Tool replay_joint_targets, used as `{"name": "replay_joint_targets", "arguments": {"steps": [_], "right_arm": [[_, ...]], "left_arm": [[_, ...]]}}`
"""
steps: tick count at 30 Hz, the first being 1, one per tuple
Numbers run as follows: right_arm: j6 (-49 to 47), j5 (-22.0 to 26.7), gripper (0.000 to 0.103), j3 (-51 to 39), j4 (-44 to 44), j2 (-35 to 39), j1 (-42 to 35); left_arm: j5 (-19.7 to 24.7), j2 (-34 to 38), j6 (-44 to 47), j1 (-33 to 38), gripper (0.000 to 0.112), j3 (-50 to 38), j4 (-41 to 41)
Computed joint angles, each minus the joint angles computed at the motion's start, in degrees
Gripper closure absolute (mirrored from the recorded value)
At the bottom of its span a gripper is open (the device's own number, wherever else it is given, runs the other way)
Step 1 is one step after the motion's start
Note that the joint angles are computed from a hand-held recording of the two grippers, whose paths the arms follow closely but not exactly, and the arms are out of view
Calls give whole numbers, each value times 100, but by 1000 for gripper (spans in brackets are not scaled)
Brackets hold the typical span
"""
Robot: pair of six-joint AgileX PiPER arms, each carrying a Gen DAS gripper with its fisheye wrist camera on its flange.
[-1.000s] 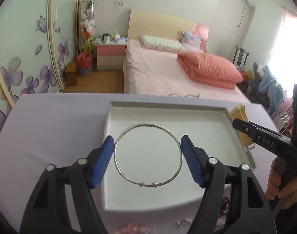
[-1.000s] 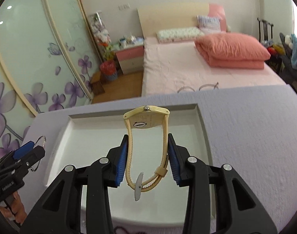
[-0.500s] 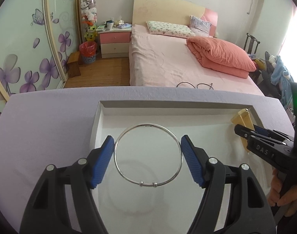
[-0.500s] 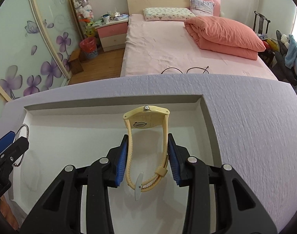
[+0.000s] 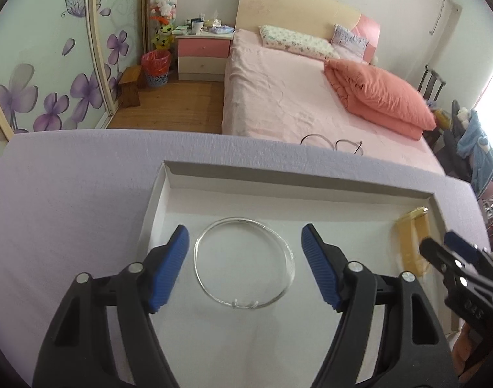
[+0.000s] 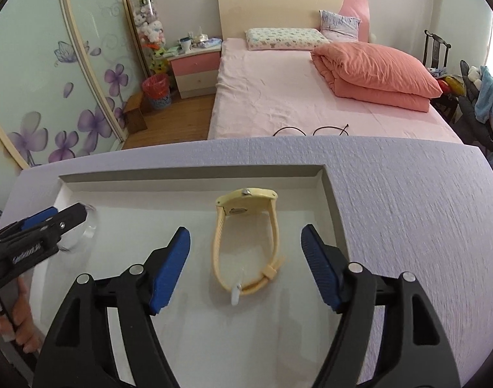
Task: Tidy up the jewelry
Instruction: 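Carry the yellow watch and silver bangle into the tray and release both, then grasp the pearl bracelet with the right gripper while the left gripper approaches the pink bracelet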
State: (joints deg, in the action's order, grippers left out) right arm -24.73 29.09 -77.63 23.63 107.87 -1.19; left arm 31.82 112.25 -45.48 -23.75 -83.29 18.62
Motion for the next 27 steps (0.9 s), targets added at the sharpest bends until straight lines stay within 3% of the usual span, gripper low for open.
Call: {"name": "replay_joint_targets", "arguments": {"steps": [5, 8, 12, 14, 20, 27], "right_arm": [[-1070, -116, 31, 832, 1011, -725, -347], [-2000, -117, 30, 1487, 1790, -1335, -583], [-3197, -57, 27, 2507, 2792, -2285, -937], [-3554, 38, 27, 2913, 3059, -2658, -1081], [-4623, 517, 27, 4276, 3697, -3924, -1556], [-5084, 909, 27, 5509, 3740, -5100, -1973]], "left_arm": [[-358, -779, -581, -55, 24, 814, 432], [-542, -1621, -995, -150, 21, 1648, 750], [-446, -2835, -2306, -612, 17, 2832, 1986], [-39, -3575, -3262, -1124, 16, 3542, 2847], [1133, -5014, -4805, -2592, 16, 4922, 3604], [2730, -5496, -6157, -4729, 16, 5619, 3641]]}}
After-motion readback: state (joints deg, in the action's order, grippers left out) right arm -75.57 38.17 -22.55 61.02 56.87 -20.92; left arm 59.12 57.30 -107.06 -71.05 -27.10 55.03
